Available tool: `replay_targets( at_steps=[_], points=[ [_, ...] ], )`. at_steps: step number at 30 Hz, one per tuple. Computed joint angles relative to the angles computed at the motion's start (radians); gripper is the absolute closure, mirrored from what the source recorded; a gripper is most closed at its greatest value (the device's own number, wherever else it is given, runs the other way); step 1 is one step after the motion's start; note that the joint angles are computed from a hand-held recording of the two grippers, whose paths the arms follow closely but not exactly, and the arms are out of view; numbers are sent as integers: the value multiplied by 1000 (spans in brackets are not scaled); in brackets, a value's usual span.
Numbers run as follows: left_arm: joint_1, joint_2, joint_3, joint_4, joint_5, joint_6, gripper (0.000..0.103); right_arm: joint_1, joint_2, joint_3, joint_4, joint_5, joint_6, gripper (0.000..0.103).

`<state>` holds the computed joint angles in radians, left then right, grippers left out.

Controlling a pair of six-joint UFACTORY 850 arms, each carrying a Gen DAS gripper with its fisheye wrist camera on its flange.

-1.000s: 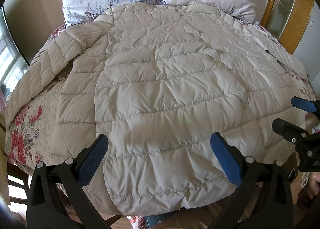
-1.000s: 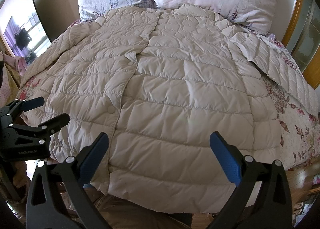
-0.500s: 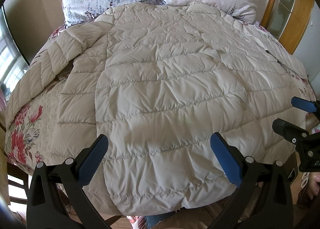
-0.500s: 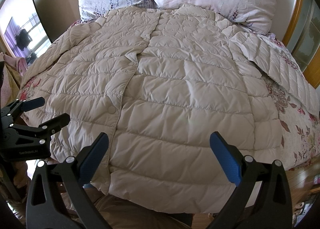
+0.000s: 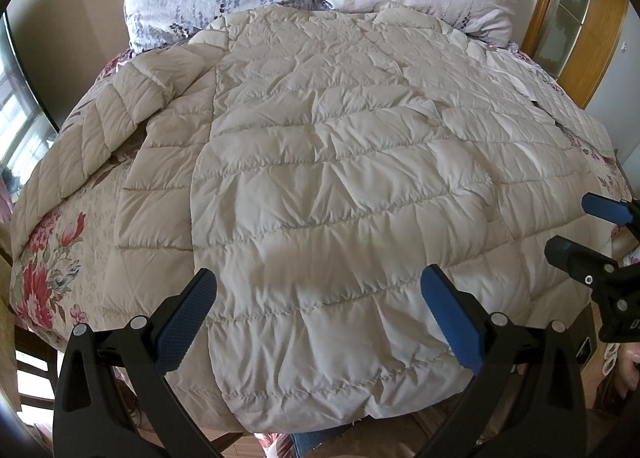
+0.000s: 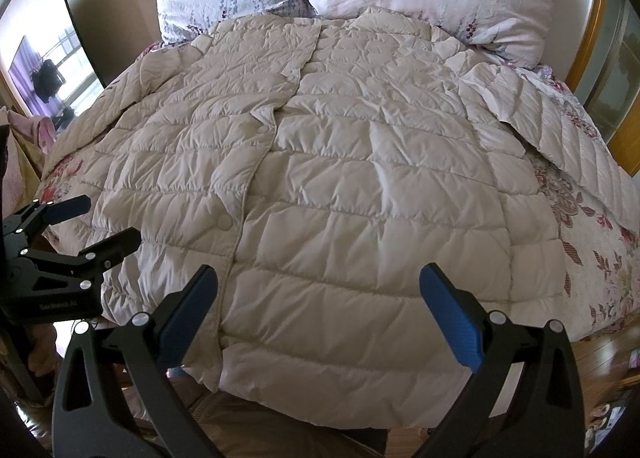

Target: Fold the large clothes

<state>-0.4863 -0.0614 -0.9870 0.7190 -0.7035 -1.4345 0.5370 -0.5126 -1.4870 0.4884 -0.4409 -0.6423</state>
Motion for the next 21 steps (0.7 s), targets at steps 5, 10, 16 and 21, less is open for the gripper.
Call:
replay_targets(
  at_steps=[5,10,16,21],
  points=[
    [10,-1,2,-7,18,13,1,-3,-13,-21,32,-16,-20,2],
    [28,10,10,3,51,27,1,-35,-33,-46,152,-24,-71,2],
    [58,23,14,18,107,33,1,-138,-126,-151,501,-167,-180,2],
    [80,10,-2,58,98,12,1,-209,-188,-222,598,-171,-77,2]
  ],
)
